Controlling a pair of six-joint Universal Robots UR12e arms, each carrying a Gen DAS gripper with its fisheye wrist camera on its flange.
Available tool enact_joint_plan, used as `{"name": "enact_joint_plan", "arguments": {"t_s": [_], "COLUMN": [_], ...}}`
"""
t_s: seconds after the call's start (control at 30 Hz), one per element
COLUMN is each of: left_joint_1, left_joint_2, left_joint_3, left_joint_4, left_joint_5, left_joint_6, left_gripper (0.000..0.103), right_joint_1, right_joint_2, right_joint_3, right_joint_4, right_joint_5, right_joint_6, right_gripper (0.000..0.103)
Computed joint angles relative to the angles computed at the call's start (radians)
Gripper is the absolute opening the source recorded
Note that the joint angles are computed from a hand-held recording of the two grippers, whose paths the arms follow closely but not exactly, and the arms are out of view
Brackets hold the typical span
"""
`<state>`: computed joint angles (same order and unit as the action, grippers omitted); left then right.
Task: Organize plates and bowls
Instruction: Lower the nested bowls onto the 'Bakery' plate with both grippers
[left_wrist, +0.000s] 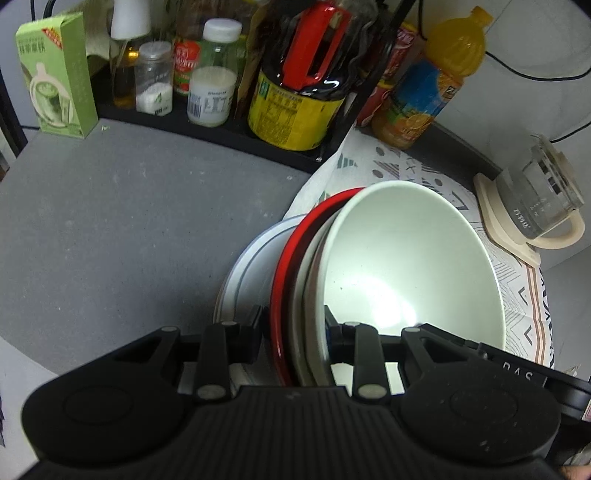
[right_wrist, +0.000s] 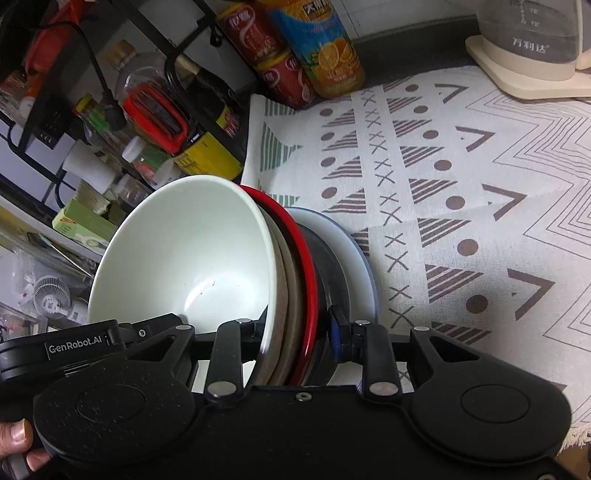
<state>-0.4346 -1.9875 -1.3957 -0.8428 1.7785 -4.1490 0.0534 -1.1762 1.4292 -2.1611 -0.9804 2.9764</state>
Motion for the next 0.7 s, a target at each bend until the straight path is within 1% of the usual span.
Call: {"name": "enact_joint_plan", "arguments": {"t_s": [0.13,0.27,0.37,0.47,0.53,0.63,0.67,0.7], "left_joint_1": [0.002,0.004,0.007,0.005,0.005,0.001,0.001,0.001], "left_joint_2": [-0.005,-0.008,-0.008,-0.010,-0.009,-0.011,-0.011,-0.011], "left_joint_3": [0.004,0.009,0.009,0.014,0.011,0.019,0.021,0.025], "left_joint_4": [-0.013,-0.030,-0.040,-0.052,-0.038,-0.037,-0.034,-0.039], "left_joint_5": [-0.008,-0.003,-0.008,0.004,0.009,0.036,0.040,0.045], "left_joint_6": [-0.004,-0.006,-0.021,-0.018,-0.016,0.007,0.014,0.016], "left_gripper": [0.029,0.029,0.029,0.029,0.030,0.032,0.033,0.034], "right_joint_1": [0.006,0.008,0.009,0.009,0.011,0.008,0.006,0.004], "right_joint_2": [0.009,0.012,0.016,0.014,0.011,0.007,0.004,0.001], "right_joint_3": [-0.015,-0.021,-0.027,-0.020,-0.017,-0.011,-0.008,-0.003], "right_joint_4": [0.030,0.032,0.038,0.013,0.000,-0.022,-0.033,-0.044], "right_joint_5": [-0.018,-0.013,-0.005,0.010,0.003,0.006,0.008,0.009], "right_joint_6": [-0.024,-0.031,-0.033,-0.049,-0.061,-0.054,-0.049,-0.043], "right_gripper": [0.028,0.028,0.031,0.038,0.038,0.039,0.041,0.045]}}
